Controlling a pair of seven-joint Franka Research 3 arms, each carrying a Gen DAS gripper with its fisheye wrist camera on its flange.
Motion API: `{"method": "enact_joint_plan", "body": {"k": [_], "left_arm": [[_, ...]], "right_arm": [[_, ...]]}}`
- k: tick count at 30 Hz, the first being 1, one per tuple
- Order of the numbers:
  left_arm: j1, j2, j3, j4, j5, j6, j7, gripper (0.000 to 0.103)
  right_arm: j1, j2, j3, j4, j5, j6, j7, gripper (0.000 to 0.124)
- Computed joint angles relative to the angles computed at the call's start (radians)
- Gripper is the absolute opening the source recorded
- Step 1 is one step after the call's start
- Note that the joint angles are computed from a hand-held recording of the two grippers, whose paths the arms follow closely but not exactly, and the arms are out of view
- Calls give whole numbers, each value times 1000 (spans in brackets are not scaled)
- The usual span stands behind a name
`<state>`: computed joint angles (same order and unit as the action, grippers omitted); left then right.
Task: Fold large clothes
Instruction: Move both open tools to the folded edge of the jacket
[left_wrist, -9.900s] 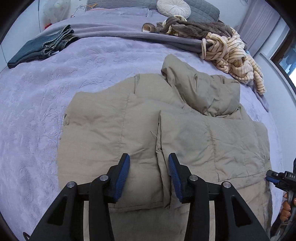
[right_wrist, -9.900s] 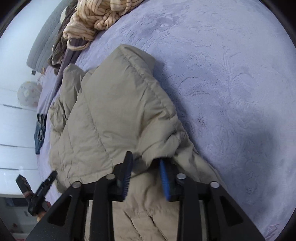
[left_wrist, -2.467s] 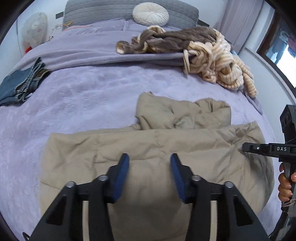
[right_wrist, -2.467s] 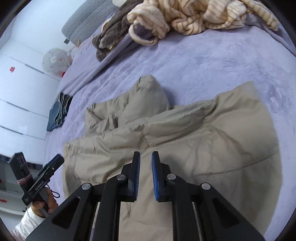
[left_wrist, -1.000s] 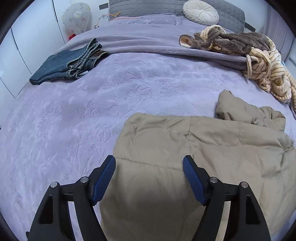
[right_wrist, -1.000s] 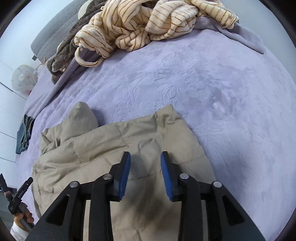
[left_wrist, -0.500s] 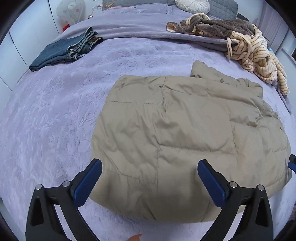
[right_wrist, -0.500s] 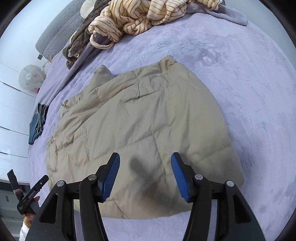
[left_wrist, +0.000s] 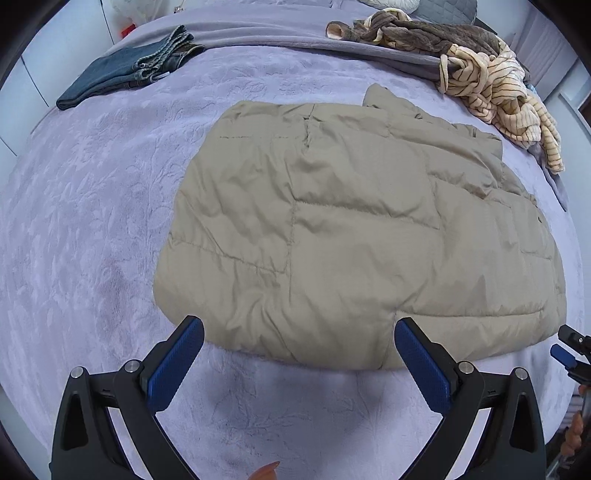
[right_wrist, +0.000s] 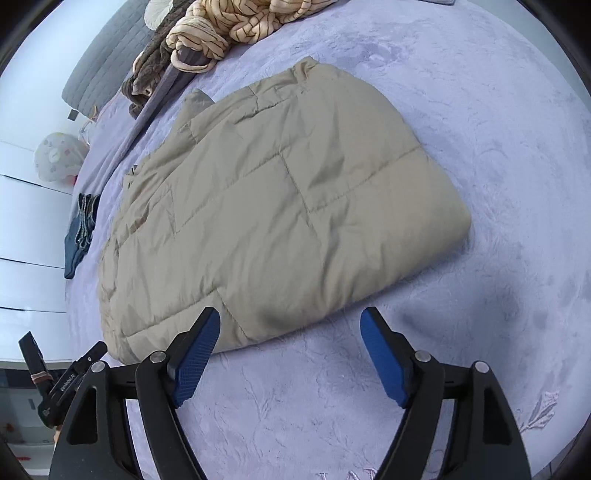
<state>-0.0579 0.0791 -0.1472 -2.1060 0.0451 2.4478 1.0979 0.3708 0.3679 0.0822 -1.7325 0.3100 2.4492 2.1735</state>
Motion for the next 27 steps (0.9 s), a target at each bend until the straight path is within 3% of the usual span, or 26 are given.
{"method": "enact_joint_plan", "body": {"k": [4,5,9,15,19,21,24,27], "left_arm": [[3,-8,-2,-31,-44,4,18,103],[2,-9,-1,-39,-39,8,10,103],[-2,-4,3,-60,10,22,-43,103],[13,-13,4,-115,-59,115,-37,103],[37,-3,-10,-145,-283,178,98,103],[40,-5,-14,-164,-354,210,125,103],[46,-12,-23,-193,-485,252,203,103],[58,-17,-34,-215,-726,271,365,103]], "right_arm": [[-7,-15,9,-39,35,21,-1,83],[-9,-17,12,-49,47,32,-4,90],[-14,-22,18,-81,80,67,-13,90],[-33,-16,37,-125,165,150,-55,90],[-59,-4,71,-150,282,220,-120,92],[-70,1,85,-159,337,251,-152,103],[-79,11,99,-156,399,281,-184,103],[-87,31,110,-136,449,296,-210,103]]}}
